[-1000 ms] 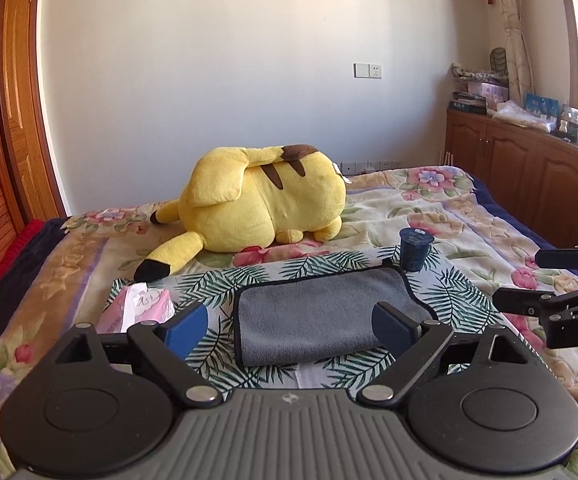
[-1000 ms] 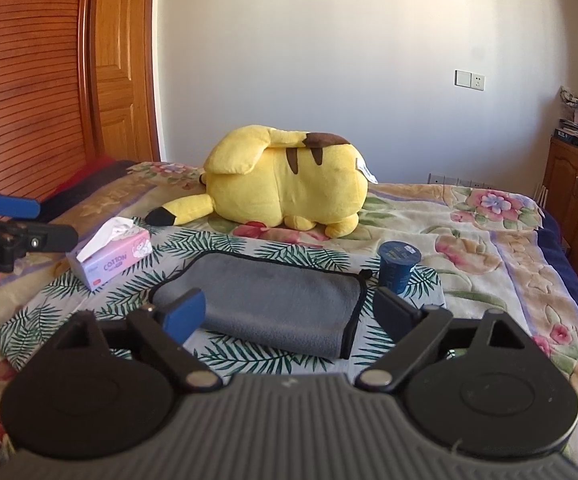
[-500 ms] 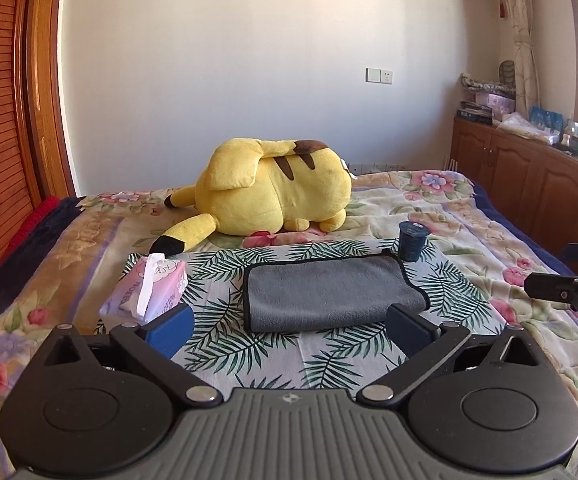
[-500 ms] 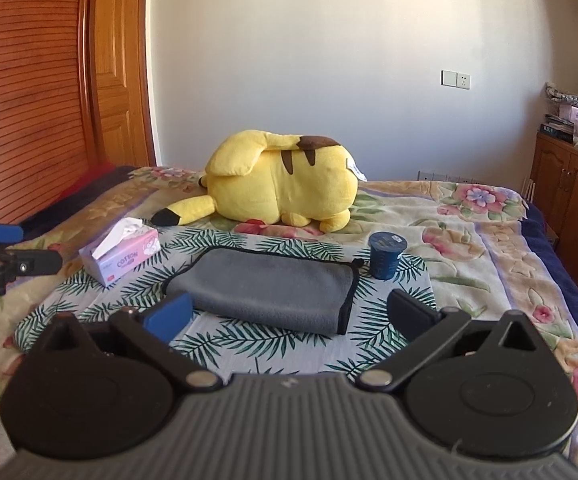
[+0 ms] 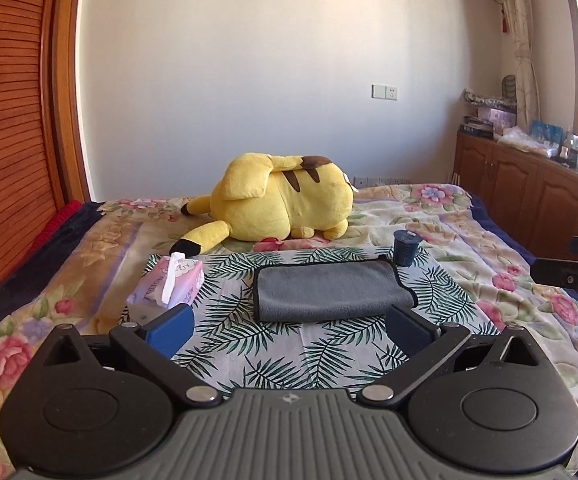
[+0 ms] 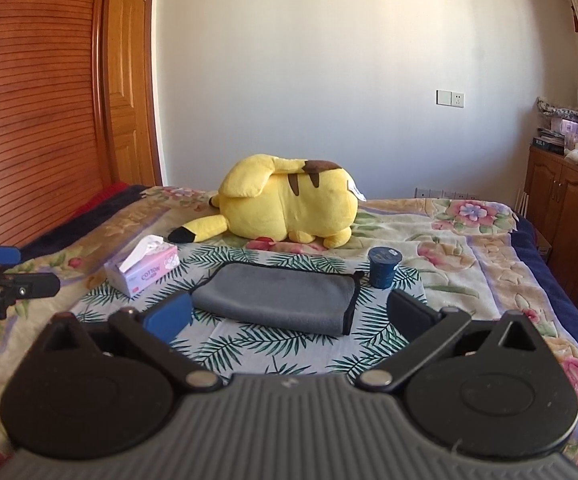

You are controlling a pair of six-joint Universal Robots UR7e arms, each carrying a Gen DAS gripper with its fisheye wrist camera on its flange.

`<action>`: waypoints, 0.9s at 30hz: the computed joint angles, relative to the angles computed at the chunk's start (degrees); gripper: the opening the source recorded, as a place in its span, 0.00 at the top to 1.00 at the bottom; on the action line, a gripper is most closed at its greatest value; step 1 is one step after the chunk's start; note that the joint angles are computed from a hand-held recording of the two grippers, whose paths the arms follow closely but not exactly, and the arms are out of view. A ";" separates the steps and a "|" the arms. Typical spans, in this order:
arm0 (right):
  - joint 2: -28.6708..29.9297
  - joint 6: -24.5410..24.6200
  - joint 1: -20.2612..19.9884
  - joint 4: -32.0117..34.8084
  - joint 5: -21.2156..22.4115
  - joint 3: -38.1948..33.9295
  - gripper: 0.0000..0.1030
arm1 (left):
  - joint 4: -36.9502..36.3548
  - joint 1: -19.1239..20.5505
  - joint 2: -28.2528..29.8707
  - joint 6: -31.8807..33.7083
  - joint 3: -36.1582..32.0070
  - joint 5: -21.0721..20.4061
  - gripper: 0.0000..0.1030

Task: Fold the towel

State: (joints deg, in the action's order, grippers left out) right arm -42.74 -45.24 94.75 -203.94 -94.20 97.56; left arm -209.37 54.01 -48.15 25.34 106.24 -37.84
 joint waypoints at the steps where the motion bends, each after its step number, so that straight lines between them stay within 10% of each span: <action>1: -0.36 -0.01 0.02 -0.38 0.27 0.64 0.00 | -0.78 -0.33 -0.10 0.37 0.48 0.27 0.16; 27: -3.95 -1.31 -1.70 -11.54 2.61 13.35 0.00 | -17.23 -4.71 1.98 4.97 11.89 3.44 0.16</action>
State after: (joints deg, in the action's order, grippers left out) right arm -46.69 -46.54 93.05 -215.48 -91.59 110.91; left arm -226.60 49.30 -46.17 30.30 118.12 -34.40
